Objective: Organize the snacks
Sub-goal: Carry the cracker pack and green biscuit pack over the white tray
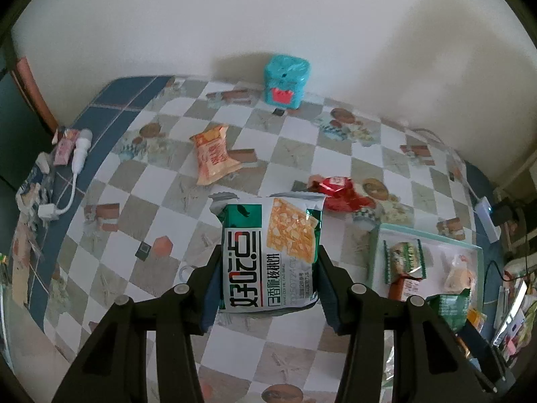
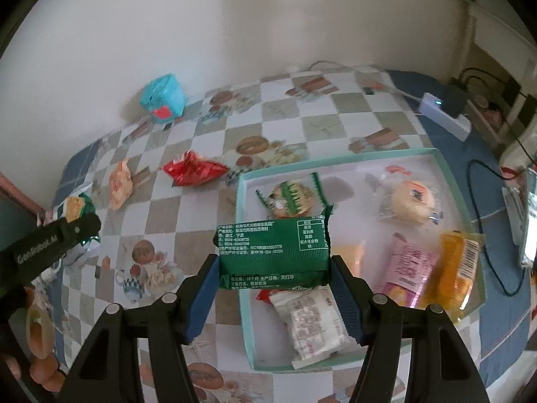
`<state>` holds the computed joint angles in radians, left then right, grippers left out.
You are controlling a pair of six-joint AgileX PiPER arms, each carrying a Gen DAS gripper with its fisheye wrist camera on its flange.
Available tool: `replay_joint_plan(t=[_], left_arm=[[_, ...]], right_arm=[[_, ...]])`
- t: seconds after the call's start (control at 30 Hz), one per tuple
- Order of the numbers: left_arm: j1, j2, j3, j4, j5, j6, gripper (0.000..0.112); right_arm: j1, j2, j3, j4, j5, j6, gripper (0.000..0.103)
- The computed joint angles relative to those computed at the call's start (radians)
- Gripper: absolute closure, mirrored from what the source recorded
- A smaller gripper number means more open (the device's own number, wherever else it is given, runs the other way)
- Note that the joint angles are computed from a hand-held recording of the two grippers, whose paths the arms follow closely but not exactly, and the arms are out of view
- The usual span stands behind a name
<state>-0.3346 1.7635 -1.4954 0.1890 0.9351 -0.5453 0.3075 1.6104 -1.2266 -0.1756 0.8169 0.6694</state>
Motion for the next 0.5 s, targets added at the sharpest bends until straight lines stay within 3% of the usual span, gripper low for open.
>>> replay_joint_plan(t=[0.27,0.5], left_arm=[[-0.071,-0.011,-0.013,0.017,0.008,-0.015,0.060],[-0.160,0.055,-0.070,0.074,0.052,-0.055,0.060]], right_arm=[[-0.102,-0.067,0.043,0.024,-0.010,-0.011,0.035],[-0.200,-0.035,0.066,0.064,0.008,-0.048,0.035]])
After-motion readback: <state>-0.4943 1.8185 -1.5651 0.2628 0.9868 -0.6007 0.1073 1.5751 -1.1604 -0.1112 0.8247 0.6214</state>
